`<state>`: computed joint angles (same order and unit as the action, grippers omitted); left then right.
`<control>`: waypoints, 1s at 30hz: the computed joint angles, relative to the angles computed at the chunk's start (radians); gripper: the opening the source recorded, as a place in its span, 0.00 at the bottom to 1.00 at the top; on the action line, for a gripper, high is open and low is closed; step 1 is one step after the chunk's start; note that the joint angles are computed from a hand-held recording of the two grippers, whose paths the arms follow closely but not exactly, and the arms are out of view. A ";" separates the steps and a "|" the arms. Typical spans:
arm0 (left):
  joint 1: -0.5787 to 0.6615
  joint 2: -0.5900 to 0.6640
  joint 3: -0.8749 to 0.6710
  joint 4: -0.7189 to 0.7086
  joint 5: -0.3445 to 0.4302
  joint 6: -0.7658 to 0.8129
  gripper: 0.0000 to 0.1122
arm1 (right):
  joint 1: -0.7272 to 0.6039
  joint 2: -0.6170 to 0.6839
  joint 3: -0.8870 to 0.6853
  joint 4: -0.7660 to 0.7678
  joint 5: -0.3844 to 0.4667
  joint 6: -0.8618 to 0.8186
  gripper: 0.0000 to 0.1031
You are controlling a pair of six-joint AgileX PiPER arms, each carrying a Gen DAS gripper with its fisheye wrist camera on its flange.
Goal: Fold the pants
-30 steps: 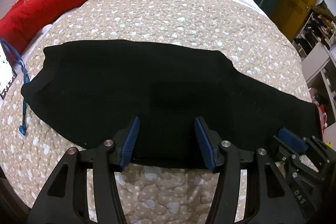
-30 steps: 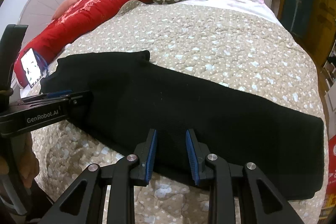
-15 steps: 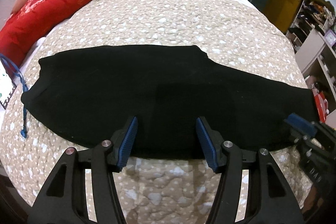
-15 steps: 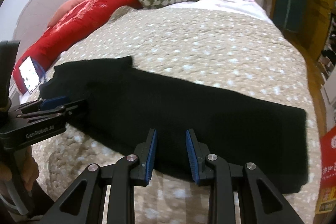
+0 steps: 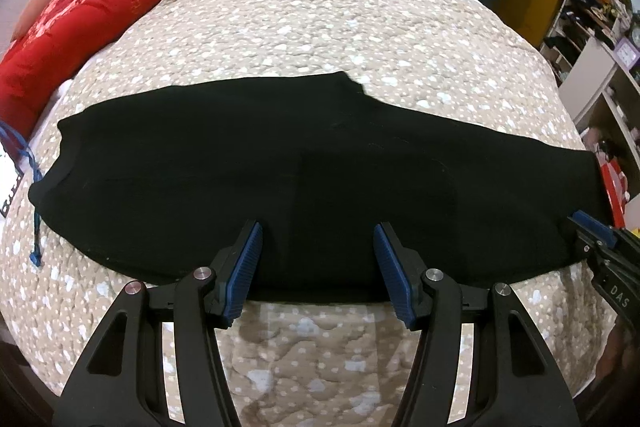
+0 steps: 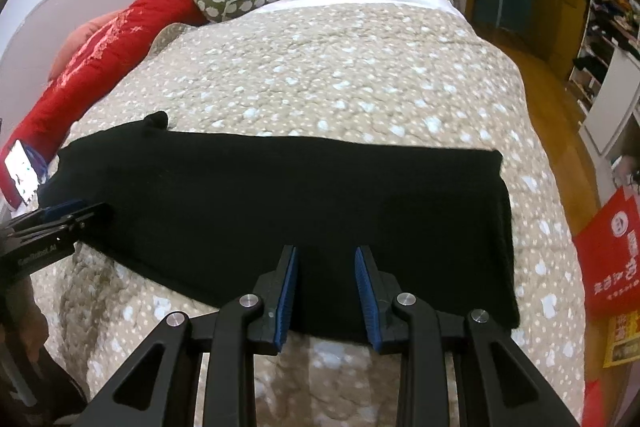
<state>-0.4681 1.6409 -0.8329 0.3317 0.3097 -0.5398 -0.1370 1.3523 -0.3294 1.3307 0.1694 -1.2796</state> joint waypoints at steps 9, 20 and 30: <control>-0.071 0.091 -0.169 -0.463 0.070 0.484 0.52 | -0.437 -0.164 0.070 -0.185 0.255 -0.020 0.33; -0.246 0.375 -0.638 -0.653 0.300 0.718 0.54 | -0.869 0.049 0.043 -0.090 0.533 -0.360 0.43; -0.331 0.651 -1.098 -0.640 0.521 0.703 0.58 | -0.900 0.177 0.062 0.073 0.596 -0.575 0.45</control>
